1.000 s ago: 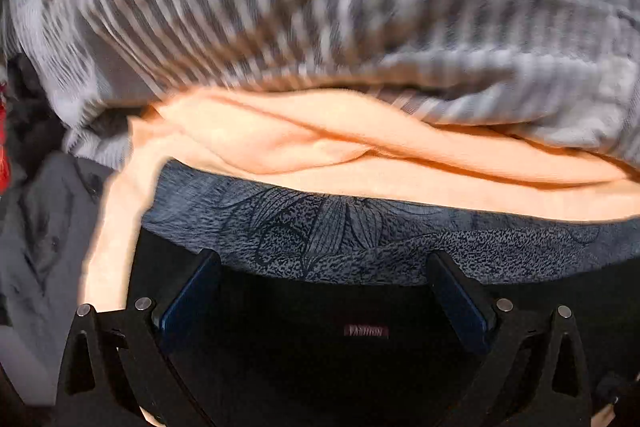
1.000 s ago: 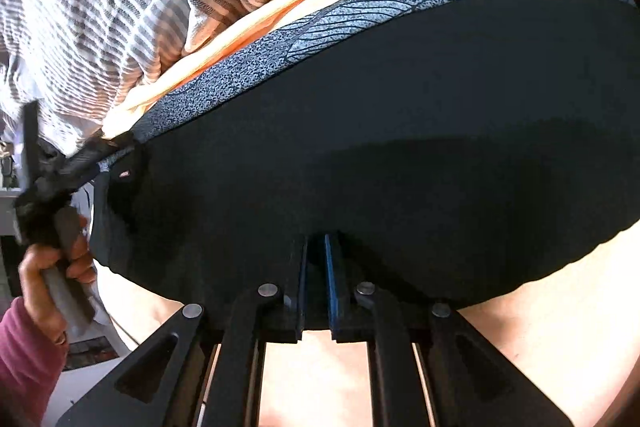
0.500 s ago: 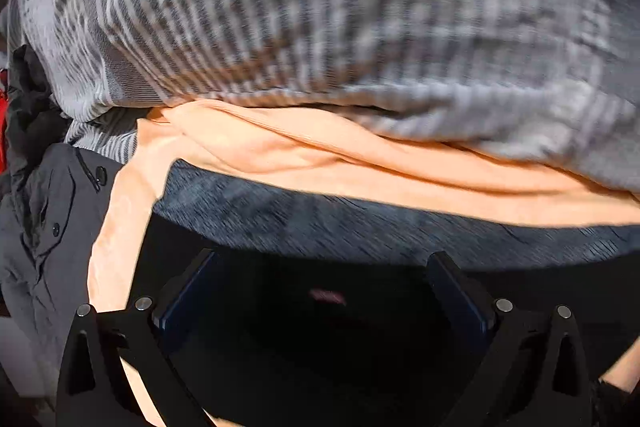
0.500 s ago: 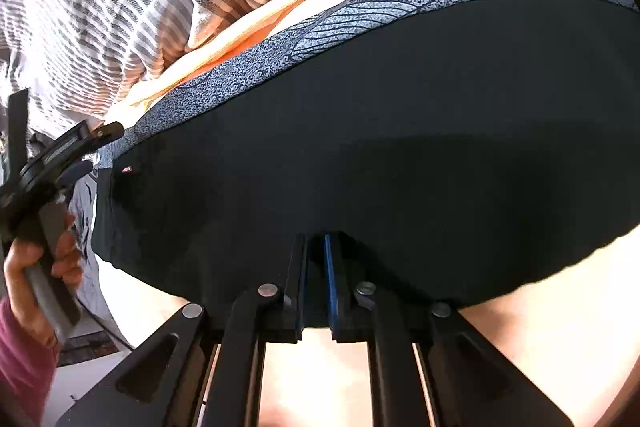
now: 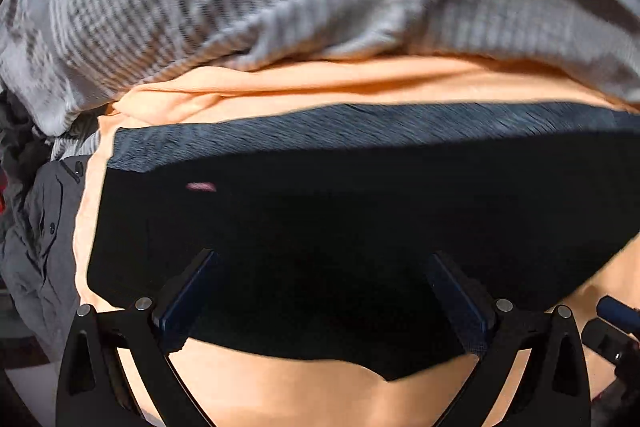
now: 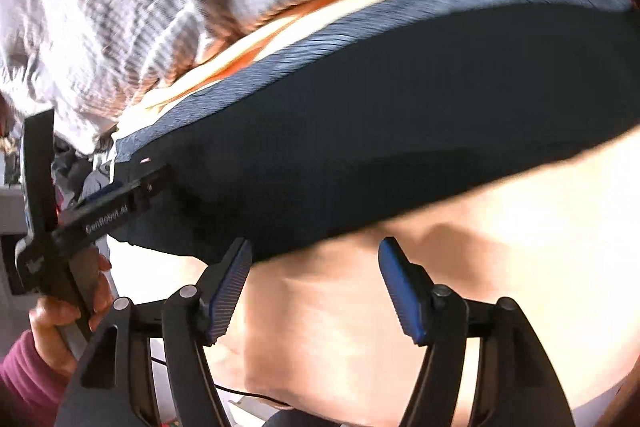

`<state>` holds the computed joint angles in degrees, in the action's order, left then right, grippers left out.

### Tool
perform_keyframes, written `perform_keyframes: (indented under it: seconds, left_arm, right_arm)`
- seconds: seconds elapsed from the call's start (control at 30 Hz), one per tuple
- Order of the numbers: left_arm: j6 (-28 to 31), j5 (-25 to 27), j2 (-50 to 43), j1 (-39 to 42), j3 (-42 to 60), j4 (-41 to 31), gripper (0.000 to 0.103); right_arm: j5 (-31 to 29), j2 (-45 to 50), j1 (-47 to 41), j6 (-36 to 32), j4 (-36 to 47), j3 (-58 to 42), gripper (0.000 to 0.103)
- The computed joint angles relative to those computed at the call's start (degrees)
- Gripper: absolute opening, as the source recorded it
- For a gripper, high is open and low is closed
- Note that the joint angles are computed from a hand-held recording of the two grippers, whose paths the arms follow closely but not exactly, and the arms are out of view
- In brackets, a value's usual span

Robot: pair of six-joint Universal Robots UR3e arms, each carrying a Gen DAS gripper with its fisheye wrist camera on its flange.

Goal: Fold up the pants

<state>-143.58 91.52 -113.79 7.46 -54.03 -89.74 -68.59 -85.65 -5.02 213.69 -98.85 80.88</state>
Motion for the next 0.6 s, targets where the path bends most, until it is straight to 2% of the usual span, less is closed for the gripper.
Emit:
perform_keyframes:
  seconds: [0.2,0.33,0.6]
  left_arm:
    - [-1.9,0.5,6.1,-5.0,-7.9,-0.8,0.103]
    - [-3.5,1.3,8.3,-9.0,-11.0,-0.9,0.103]
    - [-9.0,3.0,7.8,-19.2,-10.6,-1.7,0.103]
  right_arm:
    - [0.5,-12.1,-6.7,-2.9,5.5,10.0,0.07]
    - [1.6,-19.3,-12.9,-7.5,9.6,15.5,0.07]
    - [3.4,-27.5,-25.0,-17.0,17.4,19.5,0.07]
